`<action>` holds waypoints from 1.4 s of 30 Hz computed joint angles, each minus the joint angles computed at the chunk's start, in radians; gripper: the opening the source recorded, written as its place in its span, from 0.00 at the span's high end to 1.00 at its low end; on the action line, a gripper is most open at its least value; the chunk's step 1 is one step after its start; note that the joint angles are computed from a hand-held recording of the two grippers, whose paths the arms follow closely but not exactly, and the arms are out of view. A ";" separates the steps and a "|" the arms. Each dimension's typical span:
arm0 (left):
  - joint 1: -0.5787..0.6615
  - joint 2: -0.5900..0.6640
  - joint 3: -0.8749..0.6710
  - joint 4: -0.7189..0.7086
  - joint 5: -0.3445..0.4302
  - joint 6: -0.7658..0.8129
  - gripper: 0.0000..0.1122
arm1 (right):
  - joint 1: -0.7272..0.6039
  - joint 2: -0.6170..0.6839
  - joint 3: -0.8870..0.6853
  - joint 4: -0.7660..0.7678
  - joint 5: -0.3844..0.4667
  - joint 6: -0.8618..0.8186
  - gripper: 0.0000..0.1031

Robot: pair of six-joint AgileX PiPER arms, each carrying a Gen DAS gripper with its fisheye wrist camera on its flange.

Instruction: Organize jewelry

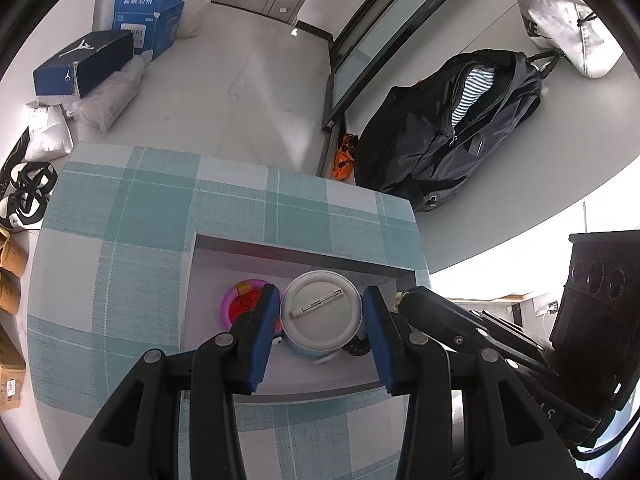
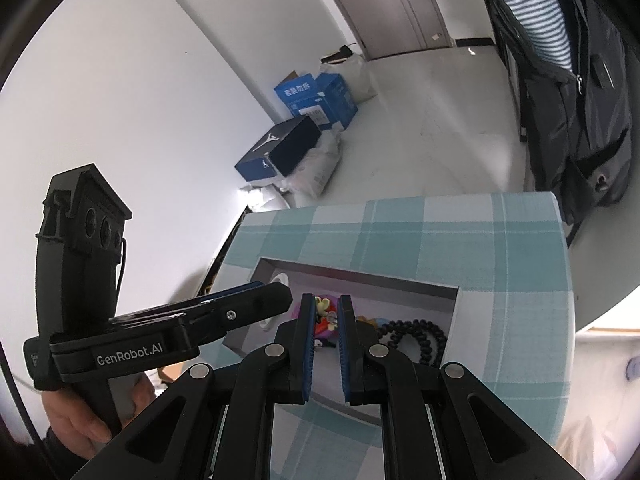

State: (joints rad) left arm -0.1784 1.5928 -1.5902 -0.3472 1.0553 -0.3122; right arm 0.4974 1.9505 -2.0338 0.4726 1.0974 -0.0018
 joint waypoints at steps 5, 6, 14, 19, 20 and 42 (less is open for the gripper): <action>0.019 -0.004 0.024 -0.051 -0.025 0.019 0.66 | -0.009 0.004 0.003 0.022 0.006 0.010 0.88; 0.024 -0.007 0.030 -0.055 -0.036 0.014 0.66 | -0.011 0.002 0.005 0.025 0.004 0.012 0.88; 0.046 -0.011 0.019 -0.063 -0.015 -0.007 0.41 | -0.033 -0.046 0.063 0.032 -0.038 -0.001 0.64; 0.014 -0.028 0.018 0.016 -0.028 -0.050 0.41 | -0.037 -0.080 0.099 0.015 -0.072 0.005 0.49; 0.006 -0.032 0.017 0.039 -0.029 -0.061 0.41 | -0.037 -0.087 0.107 0.013 -0.077 0.003 0.47; -0.259 -0.144 0.059 0.628 0.030 -0.420 0.28 | 0.035 -0.283 0.349 -0.124 -0.234 -0.008 0.11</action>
